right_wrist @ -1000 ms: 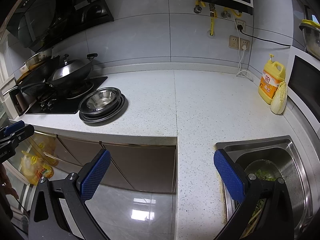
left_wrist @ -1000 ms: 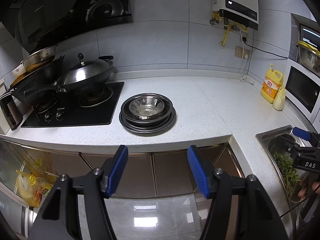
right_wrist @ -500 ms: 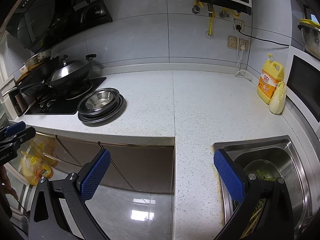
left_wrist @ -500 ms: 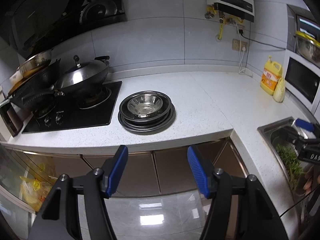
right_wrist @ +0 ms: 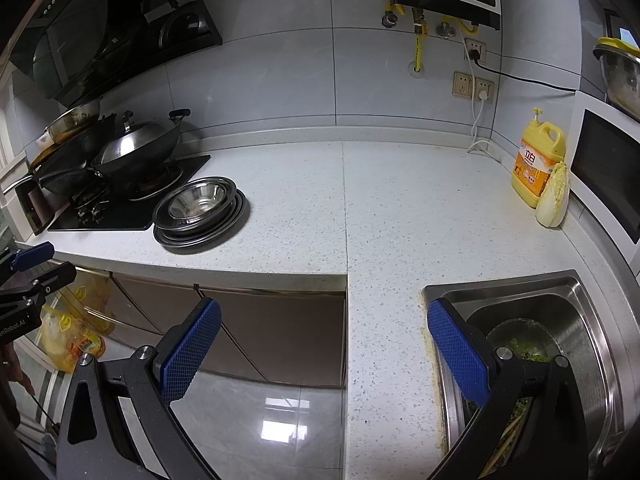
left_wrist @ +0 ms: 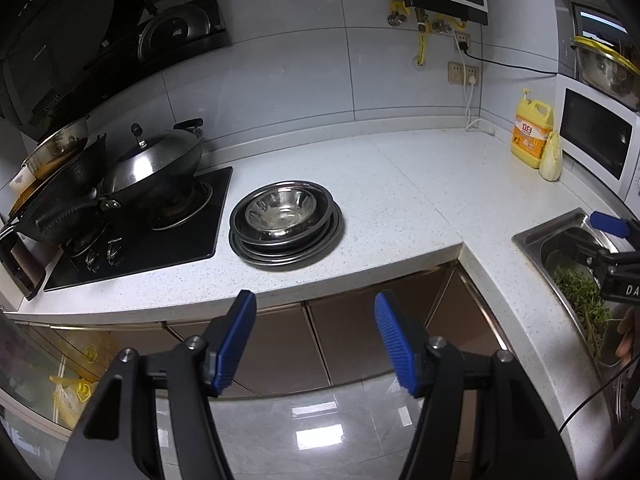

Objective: Organize plates and bowls

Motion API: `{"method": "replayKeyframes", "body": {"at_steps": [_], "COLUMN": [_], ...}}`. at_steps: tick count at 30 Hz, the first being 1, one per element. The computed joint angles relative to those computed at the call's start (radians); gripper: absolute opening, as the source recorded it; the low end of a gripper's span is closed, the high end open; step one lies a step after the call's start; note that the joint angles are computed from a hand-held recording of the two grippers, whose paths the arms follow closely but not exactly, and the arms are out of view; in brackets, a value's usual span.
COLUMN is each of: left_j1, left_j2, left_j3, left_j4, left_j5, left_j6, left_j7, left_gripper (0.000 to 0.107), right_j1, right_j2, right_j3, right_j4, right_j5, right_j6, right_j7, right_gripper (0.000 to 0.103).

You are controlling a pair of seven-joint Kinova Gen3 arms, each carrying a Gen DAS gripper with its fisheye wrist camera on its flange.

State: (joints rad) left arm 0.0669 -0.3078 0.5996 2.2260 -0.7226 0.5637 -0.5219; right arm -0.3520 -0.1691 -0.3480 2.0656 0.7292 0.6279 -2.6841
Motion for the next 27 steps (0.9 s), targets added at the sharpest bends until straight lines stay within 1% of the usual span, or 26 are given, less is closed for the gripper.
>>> {"method": "replayKeyframes", "body": {"at_steps": [5, 7, 9, 12, 14, 15, 17, 19, 20, 24, 27], "left_j1": [0.003, 0.0, 0.014, 0.008, 0.014, 0.008, -0.05, -0.097, -0.112, -0.128, -0.089], "left_j2": [0.0, 0.001, 0.004, 0.004, -0.004, -0.008, -0.04, -0.064, -0.074, -0.097, -0.089], "left_j3": [-0.012, -0.006, -0.027, -0.024, -0.043, -0.042, 0.011, 0.045, 0.052, 0.028, -0.035], "left_j4": [-0.014, -0.018, -0.019, -0.02, -0.02, -0.02, -0.016, -0.019, -0.023, -0.038, -0.045], "left_j5": [0.006, 0.002, 0.019, 0.02, 0.035, 0.034, -0.006, -0.023, -0.018, 0.051, 0.132], "left_j6": [0.006, 0.009, 0.0, -0.004, -0.018, -0.023, -0.035, -0.042, -0.047, -0.057, -0.061], "left_j7": [-0.025, -0.023, -0.041, -0.037, -0.05, -0.052, -0.013, -0.003, -0.008, -0.072, -0.159], "left_gripper": [0.06, 0.06, 0.06, 0.06, 0.06, 0.06, 0.06, 0.06, 0.06, 0.06, 0.06], "right_j1": [0.002, 0.001, 0.0, -0.002, -0.003, -0.004, -0.006, -0.008, -0.009, -0.013, -0.017], "right_j2": [-0.002, -0.001, 0.0, 0.0, 0.002, 0.002, 0.004, 0.002, 0.002, 0.005, 0.006], "right_j3": [-0.002, -0.003, -0.005, -0.004, -0.003, -0.003, -0.004, -0.001, -0.001, -0.004, -0.006], "right_j4": [0.003, 0.002, 0.002, 0.002, -0.001, -0.001, -0.003, -0.002, -0.003, -0.008, -0.011], "right_j5": [0.007, 0.008, 0.01, 0.01, 0.01, 0.011, 0.015, 0.013, 0.013, 0.017, 0.021], "right_j6": [0.001, 0.002, 0.005, 0.009, 0.012, 0.012, 0.016, 0.014, 0.014, 0.017, 0.02], "right_j7": [-0.008, -0.01, -0.015, -0.017, -0.017, -0.019, -0.021, -0.018, -0.017, -0.018, -0.021], "right_gripper": [0.102, 0.102, 0.102, 0.102, 0.102, 0.102, 0.102, 0.102, 0.102, 0.102, 0.102]}}
